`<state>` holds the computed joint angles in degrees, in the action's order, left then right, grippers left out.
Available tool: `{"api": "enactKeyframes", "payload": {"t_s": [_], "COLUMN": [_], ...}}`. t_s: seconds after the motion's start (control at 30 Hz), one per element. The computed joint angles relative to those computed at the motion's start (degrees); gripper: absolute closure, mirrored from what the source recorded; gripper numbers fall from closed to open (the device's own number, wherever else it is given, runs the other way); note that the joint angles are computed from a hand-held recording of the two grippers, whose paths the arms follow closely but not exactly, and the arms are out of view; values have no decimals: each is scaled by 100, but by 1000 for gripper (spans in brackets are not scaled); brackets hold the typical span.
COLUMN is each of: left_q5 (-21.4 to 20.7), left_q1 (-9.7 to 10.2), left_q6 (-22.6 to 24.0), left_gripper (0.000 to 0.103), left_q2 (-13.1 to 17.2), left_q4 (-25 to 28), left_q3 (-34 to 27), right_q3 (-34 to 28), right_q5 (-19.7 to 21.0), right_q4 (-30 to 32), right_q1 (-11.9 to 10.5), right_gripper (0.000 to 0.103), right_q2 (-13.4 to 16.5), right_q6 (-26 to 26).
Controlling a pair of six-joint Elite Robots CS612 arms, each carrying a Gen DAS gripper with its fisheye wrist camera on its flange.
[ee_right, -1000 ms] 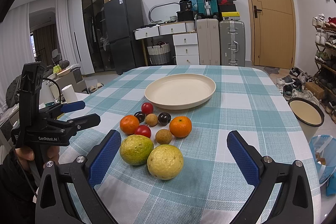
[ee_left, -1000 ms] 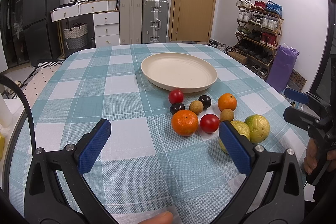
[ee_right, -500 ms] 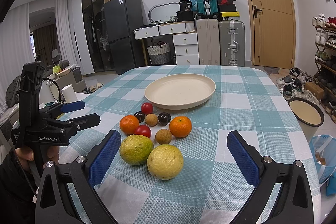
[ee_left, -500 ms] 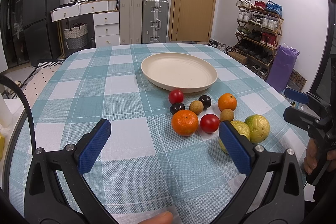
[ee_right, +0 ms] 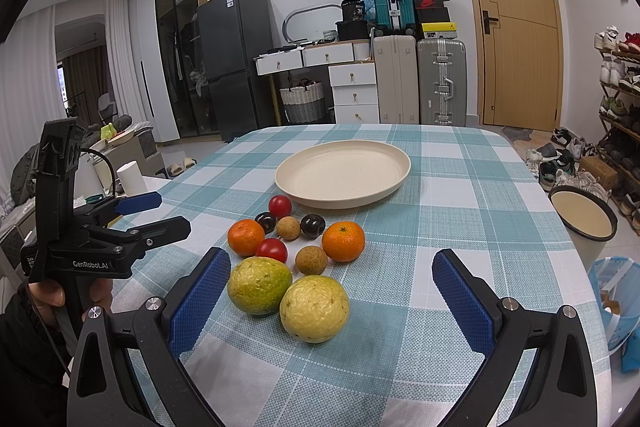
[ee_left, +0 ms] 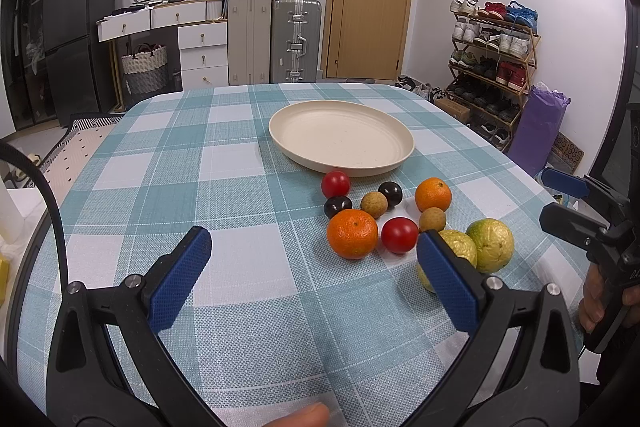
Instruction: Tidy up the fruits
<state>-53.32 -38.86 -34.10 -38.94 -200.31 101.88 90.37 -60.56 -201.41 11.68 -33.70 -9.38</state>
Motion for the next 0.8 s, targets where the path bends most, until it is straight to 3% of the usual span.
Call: {"api": "enactKeyframes", "payload": {"t_s": [0.5,0.8], "left_q5": [-5,-54], "left_q1": [0,13], "left_q6": [0,90], "left_gripper": [0,0], "left_q2": [-2,30], "left_q4": [10,-35], "left_q3": [-2,-13], "right_q3": [-14,-70], "right_q5": [-28,-77], "right_q4": [35,524], "right_q1": [25,34], "right_gripper": [0,0], "right_q2": [7,-20], "right_q6": [12,-205]}}
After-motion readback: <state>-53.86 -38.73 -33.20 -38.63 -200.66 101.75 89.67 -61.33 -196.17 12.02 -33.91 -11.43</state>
